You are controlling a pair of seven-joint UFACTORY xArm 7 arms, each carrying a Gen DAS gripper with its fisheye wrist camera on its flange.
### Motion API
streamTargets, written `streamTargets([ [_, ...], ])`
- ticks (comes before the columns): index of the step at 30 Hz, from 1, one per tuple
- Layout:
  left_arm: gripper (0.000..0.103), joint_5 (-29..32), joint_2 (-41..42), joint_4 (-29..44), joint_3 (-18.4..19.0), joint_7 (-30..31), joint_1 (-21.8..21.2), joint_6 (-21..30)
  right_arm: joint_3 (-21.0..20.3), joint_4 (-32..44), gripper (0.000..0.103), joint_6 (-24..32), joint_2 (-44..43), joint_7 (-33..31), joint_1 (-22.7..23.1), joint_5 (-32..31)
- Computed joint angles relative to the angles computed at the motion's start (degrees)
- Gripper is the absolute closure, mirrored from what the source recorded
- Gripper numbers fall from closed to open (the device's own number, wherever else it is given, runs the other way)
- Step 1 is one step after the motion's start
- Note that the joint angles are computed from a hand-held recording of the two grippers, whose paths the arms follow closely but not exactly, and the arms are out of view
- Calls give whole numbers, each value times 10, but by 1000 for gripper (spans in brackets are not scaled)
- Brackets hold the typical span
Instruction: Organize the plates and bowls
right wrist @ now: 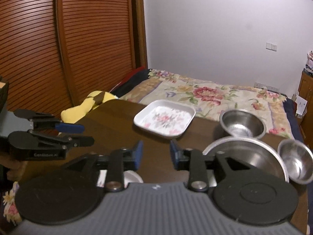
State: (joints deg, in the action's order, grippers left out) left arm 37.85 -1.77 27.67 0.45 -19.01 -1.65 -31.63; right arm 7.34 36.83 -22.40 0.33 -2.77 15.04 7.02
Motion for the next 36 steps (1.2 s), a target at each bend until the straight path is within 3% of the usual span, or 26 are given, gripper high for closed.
streamTargets([
  [3, 47, 41, 19, 38, 4, -43, 7, 2, -6, 32, 54, 14, 19, 20, -10, -28],
  [8, 45, 80, 54, 104, -8, -84, 24, 22, -5, 92, 53, 48, 62, 62, -35, -91],
  [12, 45, 128, 97, 170, -30, -133, 51, 46, 53, 150, 53, 92, 105, 125, -115, -172],
  [17, 45, 184, 156, 246, -75, -181, 97, 78, 98, 219, 53, 149, 158, 109, -162, -169],
  [21, 45, 258, 215, 316, -145, -240, 165, 115, 113, 270, 53, 193, 197, 77, -175, -140],
  [24, 45, 319, 261, 365, -236, -273, 242, 161, 109, 312, 53, 226, 225, 52, -170, -123],
  [26, 47, 339, 301, 389, -323, -261, 312, 206, 101, 333, 53, 246, 239, 38, -161, -113],
  [29, 51, 315, 347, 407, -398, -201, 364, 249, 98, 359, 54, 275, 258, 15, -157, -90],
  [31, 55, 294, 372, 417, -426, -162, 381, 272, 98, 377, 54, 294, 270, -3, -157, -75],
  [36, 62, 248, 414, 439, -450, -93, 386, 301, 73, 416, 56, 332, 292, -28, -132, -45],
])
